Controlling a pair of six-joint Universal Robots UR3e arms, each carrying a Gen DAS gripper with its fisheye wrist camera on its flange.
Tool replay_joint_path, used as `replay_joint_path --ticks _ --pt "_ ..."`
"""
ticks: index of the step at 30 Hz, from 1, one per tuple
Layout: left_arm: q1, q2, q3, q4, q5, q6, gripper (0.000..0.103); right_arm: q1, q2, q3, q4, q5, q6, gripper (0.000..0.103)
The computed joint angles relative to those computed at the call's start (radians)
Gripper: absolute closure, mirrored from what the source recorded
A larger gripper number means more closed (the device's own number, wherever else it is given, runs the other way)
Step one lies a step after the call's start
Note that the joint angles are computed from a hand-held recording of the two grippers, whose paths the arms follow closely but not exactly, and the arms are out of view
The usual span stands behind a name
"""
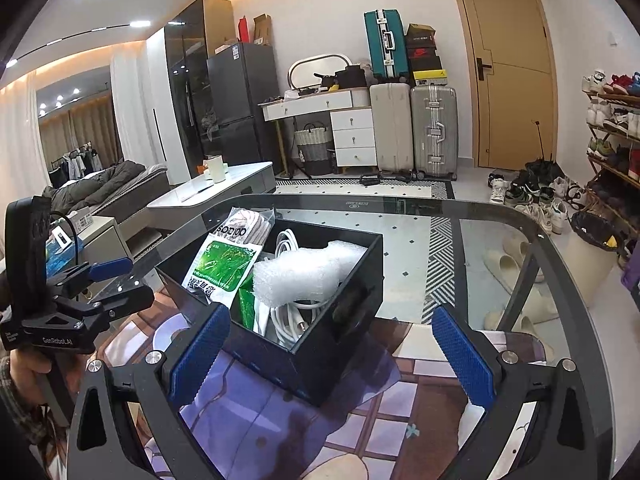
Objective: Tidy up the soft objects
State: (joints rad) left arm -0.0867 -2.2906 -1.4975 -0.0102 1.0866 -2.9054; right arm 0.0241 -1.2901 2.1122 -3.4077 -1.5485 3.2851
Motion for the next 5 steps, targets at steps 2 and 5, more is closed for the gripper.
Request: replay_joint_path --ticks 2,5 --pt "0.004 -0.001 -0.003 0.012 -0.008 -0.006 0.0 -0.002 0.01 -0.005 -0.015 0.004 -0.001 0.001" --pt "0.008 -0.001 -0.005 0.018 -0.017 -0.003 0.0 0.001 0.02 -0.015 -0.008 -0.002 -0.001 0.001"
